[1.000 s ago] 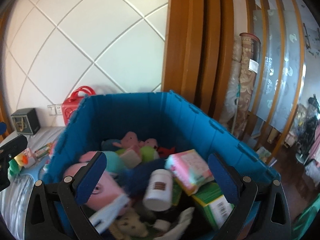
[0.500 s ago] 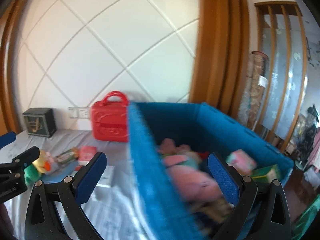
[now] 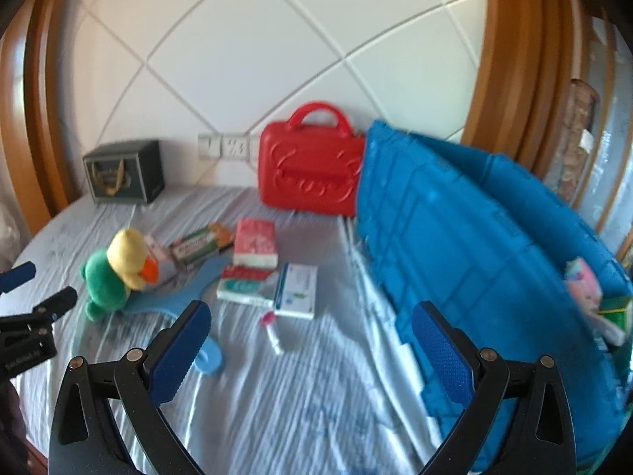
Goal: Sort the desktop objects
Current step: 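Move both tools back toward the boxes and tube on the table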
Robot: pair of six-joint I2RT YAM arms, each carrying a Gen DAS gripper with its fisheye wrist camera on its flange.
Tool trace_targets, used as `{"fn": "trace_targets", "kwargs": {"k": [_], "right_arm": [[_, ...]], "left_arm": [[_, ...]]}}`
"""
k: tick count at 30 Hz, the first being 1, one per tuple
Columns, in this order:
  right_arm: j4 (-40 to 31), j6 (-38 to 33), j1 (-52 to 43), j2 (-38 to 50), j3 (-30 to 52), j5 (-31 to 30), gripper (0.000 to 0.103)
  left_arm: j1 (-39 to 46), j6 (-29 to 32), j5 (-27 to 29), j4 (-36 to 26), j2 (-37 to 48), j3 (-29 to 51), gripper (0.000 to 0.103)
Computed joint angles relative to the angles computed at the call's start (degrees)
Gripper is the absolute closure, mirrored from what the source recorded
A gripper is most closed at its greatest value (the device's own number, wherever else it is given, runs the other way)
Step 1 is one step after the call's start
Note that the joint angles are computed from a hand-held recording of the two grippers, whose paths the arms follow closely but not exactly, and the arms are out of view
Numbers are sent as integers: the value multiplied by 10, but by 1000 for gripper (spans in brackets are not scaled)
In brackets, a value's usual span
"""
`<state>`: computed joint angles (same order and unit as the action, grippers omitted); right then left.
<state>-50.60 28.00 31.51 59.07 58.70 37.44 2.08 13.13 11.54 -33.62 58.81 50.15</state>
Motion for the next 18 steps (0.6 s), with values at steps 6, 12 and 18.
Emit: {"fn": "trace_targets", "kwargs": {"k": [6,12,18], "right_arm": [[92,-69,-92,69,-44,-108,0],[165,-137,-190,149,-57,-205,0],[215,-167,-251,239,-50,-259,0]], "left_arm": [[-3,-22,-31,44,87,-6,21],[-71,-69,-68,78,182,16,21],[-135,-74,-97,106,309,72,21]]}}
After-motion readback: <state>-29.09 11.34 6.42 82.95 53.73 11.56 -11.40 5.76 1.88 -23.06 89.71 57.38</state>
